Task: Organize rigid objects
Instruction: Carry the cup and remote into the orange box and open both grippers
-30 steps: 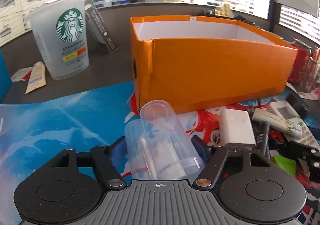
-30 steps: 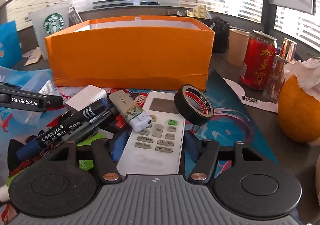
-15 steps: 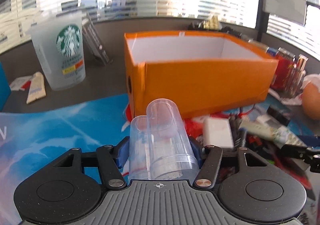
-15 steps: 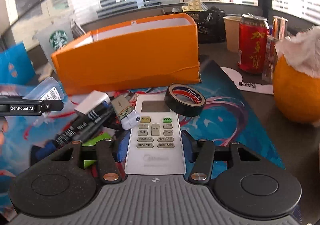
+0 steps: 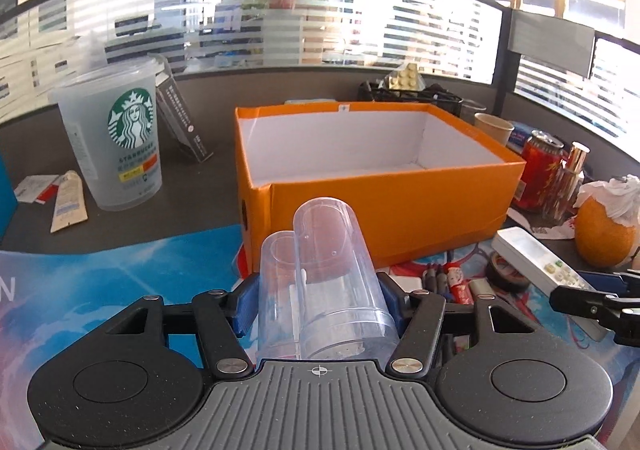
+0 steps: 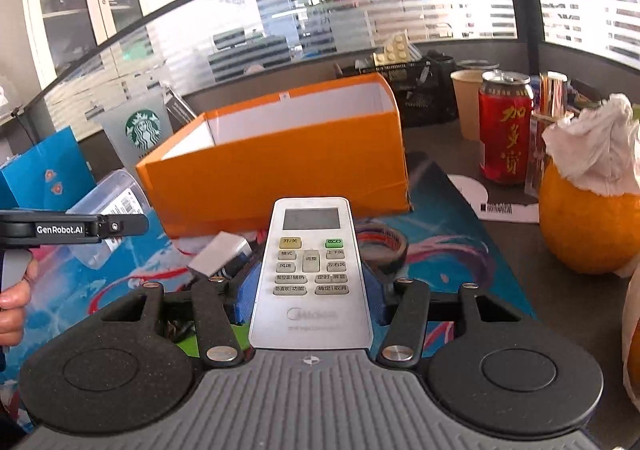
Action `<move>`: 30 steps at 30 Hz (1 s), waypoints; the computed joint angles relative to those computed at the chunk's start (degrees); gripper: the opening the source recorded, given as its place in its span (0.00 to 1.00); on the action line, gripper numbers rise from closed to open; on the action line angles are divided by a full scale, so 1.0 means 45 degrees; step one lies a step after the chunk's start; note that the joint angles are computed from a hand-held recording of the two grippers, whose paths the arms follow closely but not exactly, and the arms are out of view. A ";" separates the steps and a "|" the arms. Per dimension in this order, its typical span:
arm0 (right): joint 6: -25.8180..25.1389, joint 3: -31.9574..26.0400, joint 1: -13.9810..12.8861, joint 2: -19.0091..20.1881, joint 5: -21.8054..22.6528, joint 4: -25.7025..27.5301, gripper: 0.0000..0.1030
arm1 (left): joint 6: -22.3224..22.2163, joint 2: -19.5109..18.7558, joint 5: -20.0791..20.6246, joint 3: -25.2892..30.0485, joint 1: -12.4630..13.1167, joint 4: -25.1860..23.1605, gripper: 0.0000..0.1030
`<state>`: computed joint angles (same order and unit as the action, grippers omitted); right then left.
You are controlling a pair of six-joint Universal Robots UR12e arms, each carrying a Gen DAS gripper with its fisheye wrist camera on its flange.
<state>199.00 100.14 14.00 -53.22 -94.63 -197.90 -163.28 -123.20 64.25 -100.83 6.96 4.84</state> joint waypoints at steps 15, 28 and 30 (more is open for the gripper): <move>-0.1683 -0.1230 -0.0037 0.0187 0.0261 -0.1089 0.48 | -0.0576 0.0024 -0.0496 0.0883 -0.0127 0.1246 0.57; -0.2800 -0.3409 -0.0511 0.0679 0.0886 0.0203 0.49 | -0.0285 -0.0726 0.0096 0.3038 -0.0690 0.0292 0.58; -0.2805 -0.3850 -0.0620 0.0865 0.1050 0.0800 0.49 | -0.0161 -0.0966 0.0234 0.3471 -0.0789 -0.0404 0.58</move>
<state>186.38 82.82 11.21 -49.33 -89.90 -194.30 -164.01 -127.55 65.30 -85.21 3.41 3.02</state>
